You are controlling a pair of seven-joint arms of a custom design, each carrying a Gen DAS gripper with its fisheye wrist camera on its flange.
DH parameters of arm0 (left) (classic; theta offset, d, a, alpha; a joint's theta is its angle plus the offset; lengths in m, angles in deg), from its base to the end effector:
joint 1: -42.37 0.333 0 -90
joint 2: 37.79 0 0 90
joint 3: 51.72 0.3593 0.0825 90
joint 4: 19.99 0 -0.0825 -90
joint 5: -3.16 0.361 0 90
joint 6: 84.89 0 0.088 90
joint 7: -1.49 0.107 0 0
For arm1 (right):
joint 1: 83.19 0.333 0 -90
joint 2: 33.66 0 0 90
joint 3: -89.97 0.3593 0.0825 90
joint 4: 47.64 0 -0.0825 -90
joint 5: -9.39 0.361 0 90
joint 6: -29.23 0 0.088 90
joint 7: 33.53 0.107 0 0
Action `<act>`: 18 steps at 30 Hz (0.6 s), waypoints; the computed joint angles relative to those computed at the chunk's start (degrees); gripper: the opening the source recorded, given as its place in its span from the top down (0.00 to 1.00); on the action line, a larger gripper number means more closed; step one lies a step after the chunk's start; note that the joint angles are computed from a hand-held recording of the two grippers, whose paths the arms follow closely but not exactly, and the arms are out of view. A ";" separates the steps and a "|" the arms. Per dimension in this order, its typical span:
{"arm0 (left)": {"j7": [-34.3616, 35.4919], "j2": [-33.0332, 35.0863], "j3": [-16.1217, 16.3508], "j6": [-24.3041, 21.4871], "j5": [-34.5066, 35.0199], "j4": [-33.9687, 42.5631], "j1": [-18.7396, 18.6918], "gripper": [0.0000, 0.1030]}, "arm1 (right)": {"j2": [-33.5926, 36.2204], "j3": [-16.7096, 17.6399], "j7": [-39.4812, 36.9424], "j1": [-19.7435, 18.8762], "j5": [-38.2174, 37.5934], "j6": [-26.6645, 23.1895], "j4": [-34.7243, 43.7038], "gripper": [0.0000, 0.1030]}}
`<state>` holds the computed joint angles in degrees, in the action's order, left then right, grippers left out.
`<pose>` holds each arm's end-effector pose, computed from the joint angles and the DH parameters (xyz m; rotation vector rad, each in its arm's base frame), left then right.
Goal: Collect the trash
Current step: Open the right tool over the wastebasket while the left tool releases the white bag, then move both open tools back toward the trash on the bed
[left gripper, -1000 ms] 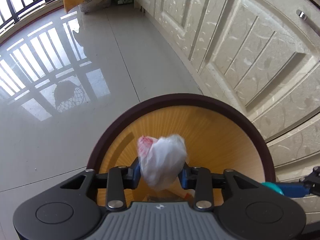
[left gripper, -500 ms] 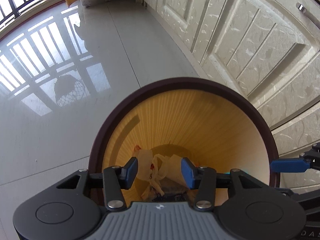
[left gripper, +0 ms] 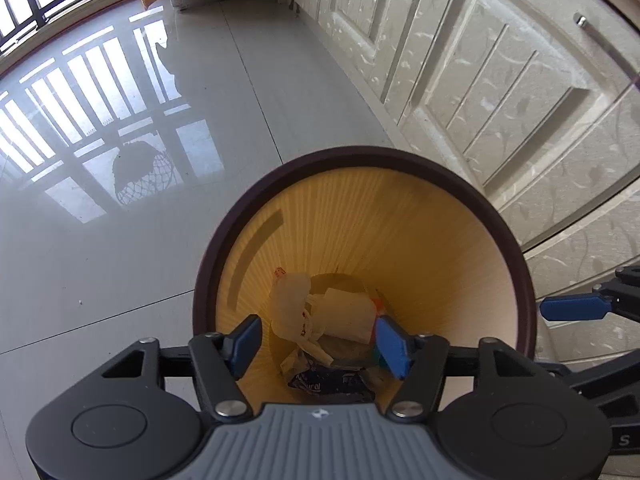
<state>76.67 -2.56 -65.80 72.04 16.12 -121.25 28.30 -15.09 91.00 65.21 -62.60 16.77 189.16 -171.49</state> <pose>0.6283 -0.3143 0.3151 -1.6852 2.4186 -0.5242 0.5546 0.2128 0.3357 -2.1147 1.8964 -0.1327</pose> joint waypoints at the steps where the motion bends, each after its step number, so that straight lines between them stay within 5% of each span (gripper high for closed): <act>1: -0.10 -0.44 0.02 -0.03 0.02 -0.29 0.01 0.35 | -0.29 -0.23 0.20 0.22 -0.35 0.01 -0.20 0.33; 18: -6.69 -11.40 0.61 1.63 -0.63 -12.31 0.88 0.09 | -6.87 -2.67 10.23 2.39 -11.22 0.79 -4.86 0.11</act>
<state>69.98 -13.96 -65.18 73.66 15.49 -133.56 29.18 -21.96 88.33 75.44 -60.21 5.55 189.95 -176.35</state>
